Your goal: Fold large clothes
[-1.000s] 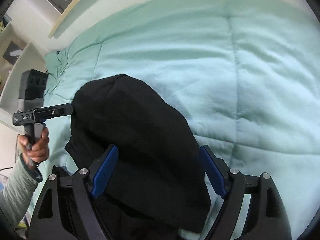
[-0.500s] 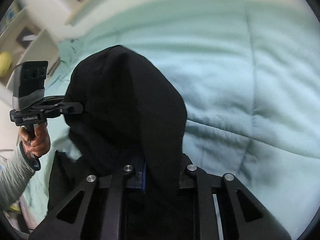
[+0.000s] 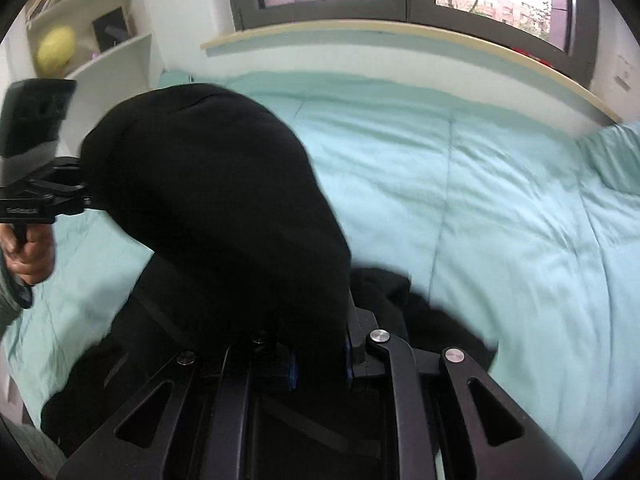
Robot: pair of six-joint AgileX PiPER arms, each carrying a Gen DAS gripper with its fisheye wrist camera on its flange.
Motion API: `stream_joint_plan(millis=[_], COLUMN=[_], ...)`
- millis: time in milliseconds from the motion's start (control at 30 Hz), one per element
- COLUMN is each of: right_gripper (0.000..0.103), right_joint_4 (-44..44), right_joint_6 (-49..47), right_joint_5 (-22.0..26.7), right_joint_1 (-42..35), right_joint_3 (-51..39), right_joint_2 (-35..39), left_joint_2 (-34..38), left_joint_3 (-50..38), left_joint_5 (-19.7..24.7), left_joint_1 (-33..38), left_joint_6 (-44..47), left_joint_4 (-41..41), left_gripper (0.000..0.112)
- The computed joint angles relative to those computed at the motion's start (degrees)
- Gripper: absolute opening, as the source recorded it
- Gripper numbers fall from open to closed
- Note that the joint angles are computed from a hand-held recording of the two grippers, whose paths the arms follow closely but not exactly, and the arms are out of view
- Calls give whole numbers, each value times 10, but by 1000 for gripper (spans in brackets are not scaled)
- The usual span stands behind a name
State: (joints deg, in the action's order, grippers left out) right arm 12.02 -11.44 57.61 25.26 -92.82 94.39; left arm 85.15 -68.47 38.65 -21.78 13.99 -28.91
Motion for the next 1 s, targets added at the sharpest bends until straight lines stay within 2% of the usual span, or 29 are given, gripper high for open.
stream_joint_plan(millis=[67, 133, 200, 267, 300, 400, 467, 533, 600, 700, 767, 800, 833, 900, 933, 1000], right_gripper=[19, 19, 20, 20, 20, 20, 22, 30, 31, 31, 33, 38, 48, 50, 50, 50], right_joint_4=[-39, -49, -55, -26, -21, -14, 10, 8, 16, 31, 50, 46, 36, 9, -3, -6], right_joint_6=[41, 76, 109, 121, 128, 159, 143, 139, 130, 122, 117, 135, 156, 192, 204, 209], right_joint_5=[-1, -6, -6, -8, -8, 19, 31, 51, 71, 88, 88, 90, 99, 113, 111, 96], right_joint_1=[25, 44, 58, 57, 65, 70, 44, 19, -6, -26, -30, -12, 6, 40, 58, 81], right_joint_3=[66, 145, 212, 275, 304, 339, 341, 316, 279, 181, 107, 50, -7, -87, -112, -107], right_joint_2=[-51, -104, -138, -160, -169, -189, -199, -211, -217, -187, -143, -103, -62, 2, 29, 54], left_joint_2=[-36, -58, -61, -50, -47, -78, -126, -169, -197, -194, -178, -162, -137, -93, -71, -34], left_joint_3=[62, 132, 189, 258, 275, 297, 283, 250, 212, 138, 108, 94, 73, 49, 43, 48], left_joint_5=[-3, -22, -46, -81, -87, -73, -23, 27, 63, 77, 58, 44, 28, -2, -7, -23], left_joint_1=[-55, -93, -124, -144, -153, -148, -139, -140, -136, -108, -64, -48, -32, -27, -15, -14], left_joint_6=[-62, -75, -114, -124, -152, -181, -202, -236, -252, -237, -179, -163, -162, -180, -162, -137], left_joint_4=[25, -6, -10, -57, -48, -43, -9, 45, 78, 82, 21, -1, -10, -13, -43, -80], left_gripper=[17, 17, 18, 18, 18, 17, 17, 18, 18, 24, 27, 28, 29, 29, 29, 29])
